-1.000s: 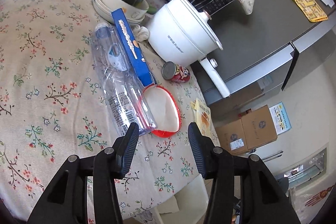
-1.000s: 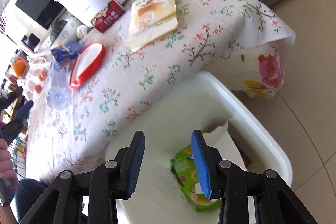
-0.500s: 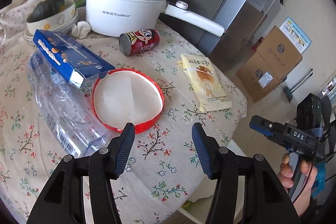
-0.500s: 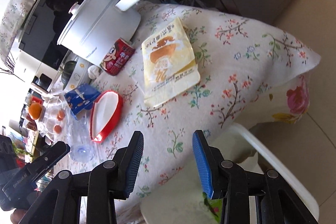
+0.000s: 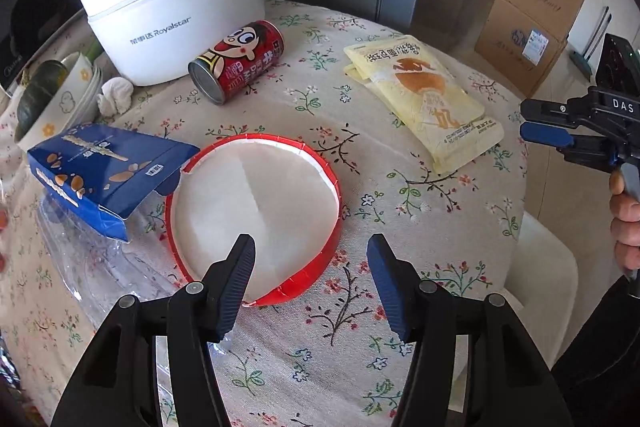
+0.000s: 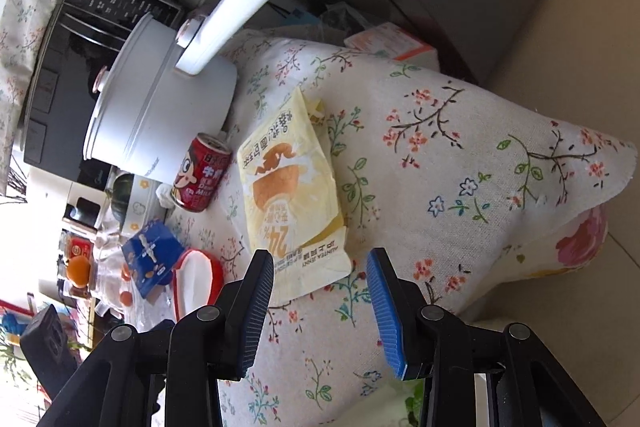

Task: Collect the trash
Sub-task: 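Move the left gripper to the red-rimmed lid and close on its rim, then grasp the yellow bread bag with the right gripper while the left holds the lid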

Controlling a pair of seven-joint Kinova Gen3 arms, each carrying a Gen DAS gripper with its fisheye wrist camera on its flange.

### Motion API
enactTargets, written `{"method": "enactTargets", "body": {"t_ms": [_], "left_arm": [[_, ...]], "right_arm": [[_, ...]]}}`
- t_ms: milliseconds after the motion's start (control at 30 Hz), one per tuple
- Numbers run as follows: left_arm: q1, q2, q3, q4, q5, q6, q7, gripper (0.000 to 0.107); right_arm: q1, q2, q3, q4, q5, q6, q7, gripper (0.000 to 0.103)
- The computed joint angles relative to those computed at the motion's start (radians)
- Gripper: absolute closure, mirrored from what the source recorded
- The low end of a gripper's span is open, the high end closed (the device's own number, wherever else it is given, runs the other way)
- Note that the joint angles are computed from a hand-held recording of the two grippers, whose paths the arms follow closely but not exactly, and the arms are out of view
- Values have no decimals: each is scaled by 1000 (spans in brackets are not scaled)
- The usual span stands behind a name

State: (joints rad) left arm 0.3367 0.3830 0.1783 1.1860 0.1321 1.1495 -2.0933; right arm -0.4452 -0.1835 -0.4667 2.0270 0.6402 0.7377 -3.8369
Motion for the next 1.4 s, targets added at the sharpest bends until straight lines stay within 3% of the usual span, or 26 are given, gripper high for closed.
{"method": "enactTargets", "body": {"t_ms": [300,533,667,800,933,1133,1267,1400], "left_arm": [[75,-16,-15,77,-132,-92,-13,46],[78,-27,-9,102,-159,-127,-19,48],[82,-26,-15,102,-163,-134,6,62],[46,-29,-1,95,-106,-128,-8,70],[38,-30,1,91,-83,-120,-2,96],[21,-49,9,111,-42,-128,-11,101],[-10,-69,21,122,18,-127,-40,104],[-54,-85,31,123,105,-99,-80,104]], "right_arm": [[-6,24,21,9,13,-50,8,59],[0,28,25,33,50,-91,-36,59],[-13,57,48,19,29,-88,7,59],[-30,72,62,10,47,-78,5,59],[-51,85,75,-3,54,-60,14,59],[-96,115,91,-40,68,-1,31,60],[-109,121,120,-33,44,-38,50,86],[-120,108,104,-24,114,-32,-20,94]]}}
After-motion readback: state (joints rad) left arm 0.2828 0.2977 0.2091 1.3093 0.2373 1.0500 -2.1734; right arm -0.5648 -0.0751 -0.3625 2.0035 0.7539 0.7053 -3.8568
